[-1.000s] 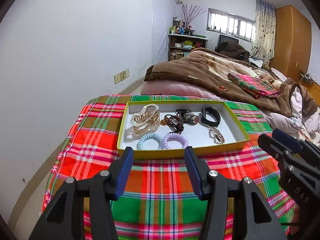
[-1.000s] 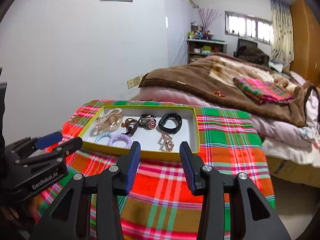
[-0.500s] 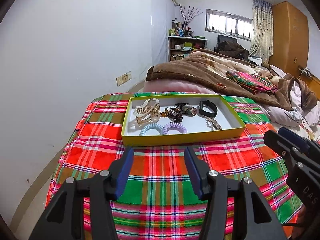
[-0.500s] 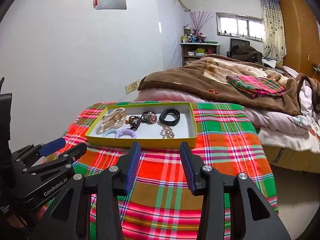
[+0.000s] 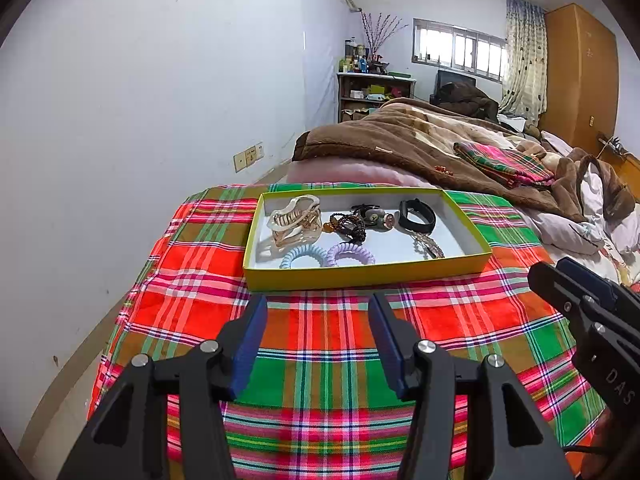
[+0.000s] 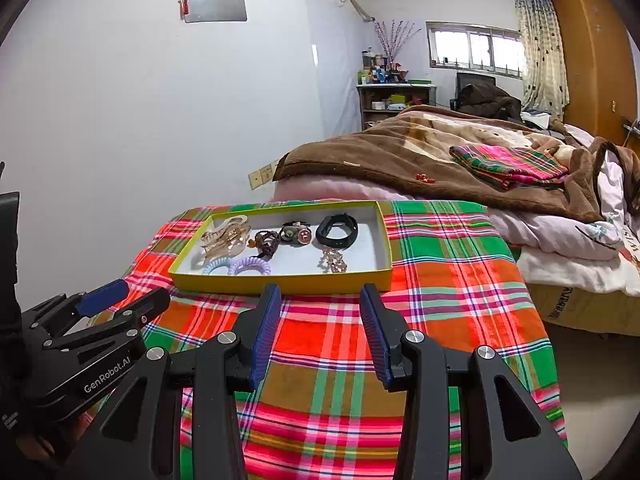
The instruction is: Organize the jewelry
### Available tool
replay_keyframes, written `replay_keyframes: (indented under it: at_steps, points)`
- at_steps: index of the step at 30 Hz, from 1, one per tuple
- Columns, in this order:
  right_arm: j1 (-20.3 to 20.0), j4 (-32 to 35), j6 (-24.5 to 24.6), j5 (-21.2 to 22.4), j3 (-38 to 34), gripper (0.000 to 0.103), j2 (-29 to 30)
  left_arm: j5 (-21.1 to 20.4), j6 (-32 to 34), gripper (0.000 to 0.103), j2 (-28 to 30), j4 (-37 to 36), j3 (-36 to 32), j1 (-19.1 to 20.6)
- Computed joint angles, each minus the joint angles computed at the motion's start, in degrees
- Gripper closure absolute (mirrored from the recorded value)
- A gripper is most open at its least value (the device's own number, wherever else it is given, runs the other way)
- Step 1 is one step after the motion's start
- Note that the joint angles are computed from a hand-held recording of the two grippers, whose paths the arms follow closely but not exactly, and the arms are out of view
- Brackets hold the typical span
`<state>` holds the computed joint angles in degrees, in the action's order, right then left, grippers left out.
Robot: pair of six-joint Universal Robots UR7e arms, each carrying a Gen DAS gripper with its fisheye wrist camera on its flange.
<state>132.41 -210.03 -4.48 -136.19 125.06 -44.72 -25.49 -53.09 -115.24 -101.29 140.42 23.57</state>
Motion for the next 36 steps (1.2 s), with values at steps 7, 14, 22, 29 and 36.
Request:
replay_keyframes:
  at_steps: [7, 14, 22, 29, 36]
  points:
    - [0.1, -0.8, -0.2, 0.3, 0.2, 0.061, 0.3, 0.2, -1.3, 0.048, -0.3, 1.2, 0.2, -0.5]
    - [0.1, -1.2, -0.3, 0.8, 0.3, 0.061, 0.5, 0.2, -2.2, 0.048, -0.4, 1.9, 0.2, -0.5]
    - [-0.1, -1.0, -0.3, 1.1, 0.2, 0.061, 1.0, 0.0, -2.5, 0.048, -0.5, 1.8, 0.2, 0.2]
    - [0.0, -0.8, 0.0, 1.0, 0.2, 0.061, 1.1, -0.3, -3.7, 0.048, -0.3, 3.5, -0.3, 0.4]
    - [0.3, -1.0, -0.1, 0.8, 0.2, 0.061, 1.2, 0.1, -4.5, 0.048, -0.7, 4.5, -0.4, -0.1]
